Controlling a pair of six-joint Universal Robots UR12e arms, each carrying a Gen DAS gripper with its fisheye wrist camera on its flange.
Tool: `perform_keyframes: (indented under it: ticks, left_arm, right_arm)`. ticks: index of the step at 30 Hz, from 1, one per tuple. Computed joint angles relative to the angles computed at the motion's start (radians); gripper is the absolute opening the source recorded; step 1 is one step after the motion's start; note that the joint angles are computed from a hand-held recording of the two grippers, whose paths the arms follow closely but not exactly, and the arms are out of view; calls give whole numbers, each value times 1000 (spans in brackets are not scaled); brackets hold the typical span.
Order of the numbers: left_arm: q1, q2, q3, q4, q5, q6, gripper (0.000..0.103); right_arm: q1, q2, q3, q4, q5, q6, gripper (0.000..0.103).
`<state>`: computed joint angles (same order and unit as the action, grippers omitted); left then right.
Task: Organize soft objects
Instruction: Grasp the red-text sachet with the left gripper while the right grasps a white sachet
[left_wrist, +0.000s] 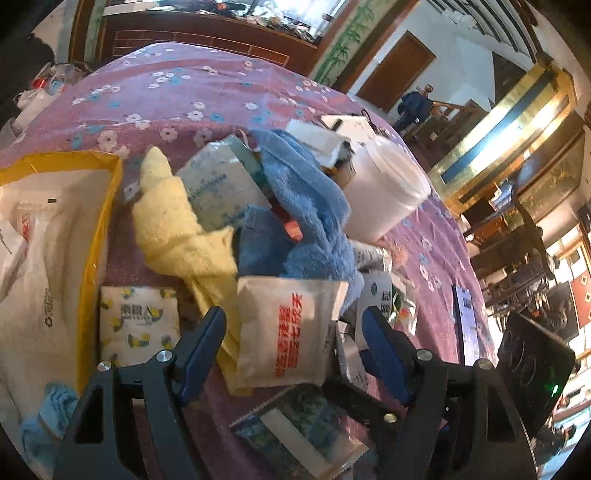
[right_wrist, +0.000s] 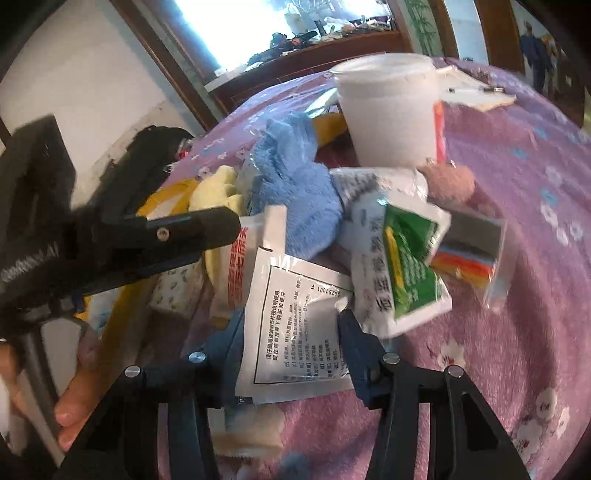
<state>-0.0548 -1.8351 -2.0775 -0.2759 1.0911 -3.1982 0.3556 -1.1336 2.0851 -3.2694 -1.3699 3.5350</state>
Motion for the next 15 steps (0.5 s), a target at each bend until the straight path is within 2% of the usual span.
perform_keyframes:
  ticks: [6, 11, 15]
  left_arm:
    - [-49, -13, 18, -26, 92, 62, 75]
    - [-60, -33, 33, -43, 135, 42, 74]
    - [-76, -26, 25, -49, 192, 72, 52]
  right_arm:
    - [-51, -17, 77, -105, 72, 52, 38]
    - [-67, -22, 114, -160, 110, 81, 34]
    - [-71, -19, 124, -203, 151, 85, 34]
